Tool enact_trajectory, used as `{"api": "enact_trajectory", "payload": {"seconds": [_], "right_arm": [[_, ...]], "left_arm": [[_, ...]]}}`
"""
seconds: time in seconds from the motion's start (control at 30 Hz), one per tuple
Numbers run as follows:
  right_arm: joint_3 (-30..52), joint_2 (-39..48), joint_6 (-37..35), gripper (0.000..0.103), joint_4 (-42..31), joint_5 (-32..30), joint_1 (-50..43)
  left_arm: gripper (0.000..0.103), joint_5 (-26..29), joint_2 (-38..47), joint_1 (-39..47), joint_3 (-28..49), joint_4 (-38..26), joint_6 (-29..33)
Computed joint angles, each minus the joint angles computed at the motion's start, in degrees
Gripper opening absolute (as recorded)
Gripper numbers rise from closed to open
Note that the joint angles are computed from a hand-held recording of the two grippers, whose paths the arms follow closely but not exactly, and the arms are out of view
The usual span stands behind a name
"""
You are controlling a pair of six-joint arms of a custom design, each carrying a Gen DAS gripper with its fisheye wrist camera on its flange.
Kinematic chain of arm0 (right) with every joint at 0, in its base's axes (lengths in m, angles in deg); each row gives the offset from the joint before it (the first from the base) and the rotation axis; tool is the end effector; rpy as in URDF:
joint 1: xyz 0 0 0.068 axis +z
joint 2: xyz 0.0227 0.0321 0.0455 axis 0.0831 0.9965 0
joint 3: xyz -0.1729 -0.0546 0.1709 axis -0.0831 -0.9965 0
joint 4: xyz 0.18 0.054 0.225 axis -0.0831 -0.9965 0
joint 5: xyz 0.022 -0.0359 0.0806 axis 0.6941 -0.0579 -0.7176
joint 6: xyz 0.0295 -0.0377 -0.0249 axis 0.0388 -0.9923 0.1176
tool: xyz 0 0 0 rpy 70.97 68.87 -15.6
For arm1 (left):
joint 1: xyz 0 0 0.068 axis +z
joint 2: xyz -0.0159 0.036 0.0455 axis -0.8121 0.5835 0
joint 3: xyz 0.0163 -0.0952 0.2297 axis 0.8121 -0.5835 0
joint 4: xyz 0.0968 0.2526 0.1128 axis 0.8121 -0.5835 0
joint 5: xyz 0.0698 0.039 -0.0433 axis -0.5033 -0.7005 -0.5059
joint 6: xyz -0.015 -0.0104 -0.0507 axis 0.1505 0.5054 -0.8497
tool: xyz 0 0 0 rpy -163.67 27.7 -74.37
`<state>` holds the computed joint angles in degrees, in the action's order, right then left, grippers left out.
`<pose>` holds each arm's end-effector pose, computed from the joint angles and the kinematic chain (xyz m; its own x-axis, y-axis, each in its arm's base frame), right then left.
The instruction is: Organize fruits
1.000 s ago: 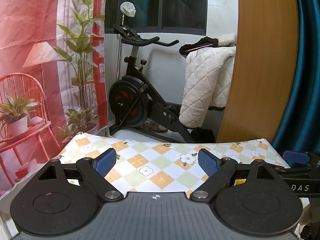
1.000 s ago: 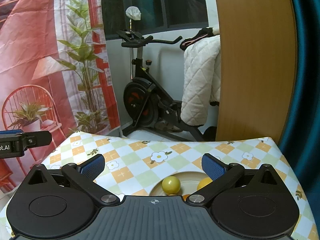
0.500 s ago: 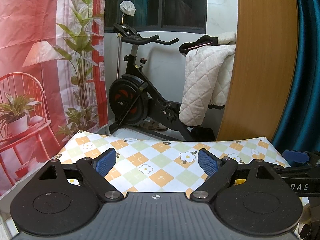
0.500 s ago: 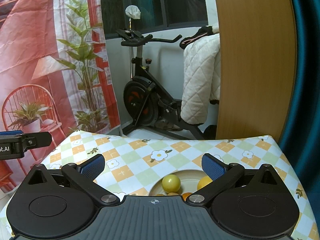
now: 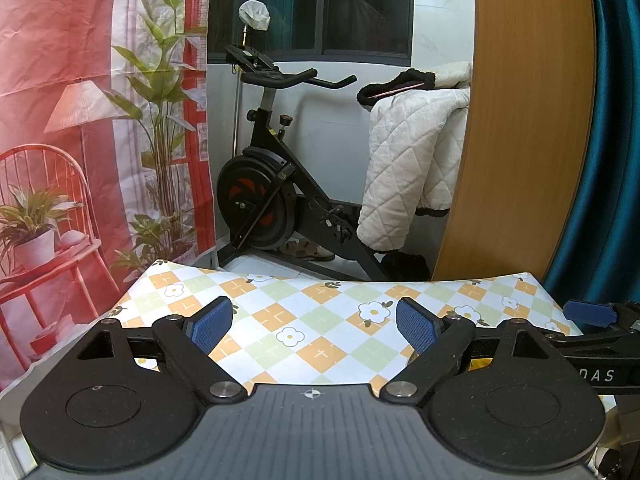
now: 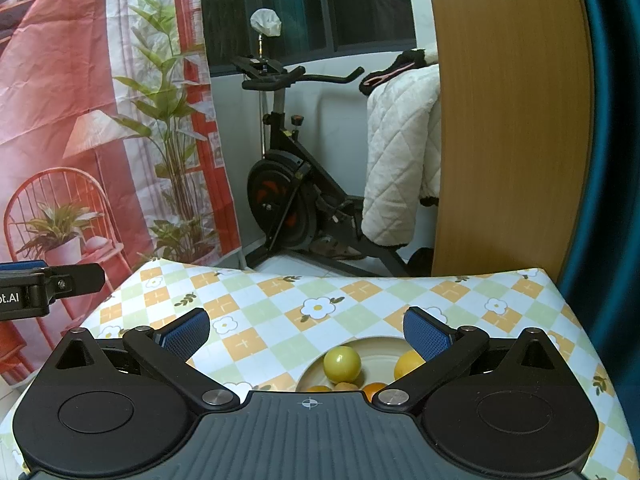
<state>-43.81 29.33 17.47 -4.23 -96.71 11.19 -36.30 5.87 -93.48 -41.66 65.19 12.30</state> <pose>0.3109 0.0450 0.1832 -0.5044 -0.1609 -0.8484 -0.3991 0.9147 0.0638 0.2559 -0.1755 0.1663 -0.4492 -0.1104 -0.8866 -0.2593 0.9657 0.0111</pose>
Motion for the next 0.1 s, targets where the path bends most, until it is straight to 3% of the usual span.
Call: {"api": "enact_trajectory", "payload": {"seconds": [0.1], "right_arm": [[-0.3,-0.1,0.0,0.103,0.2,0.0,0.0]], "left_arm": [[0.091,0.0,0.0,0.0,0.0,-0.2,-0.4]]}}
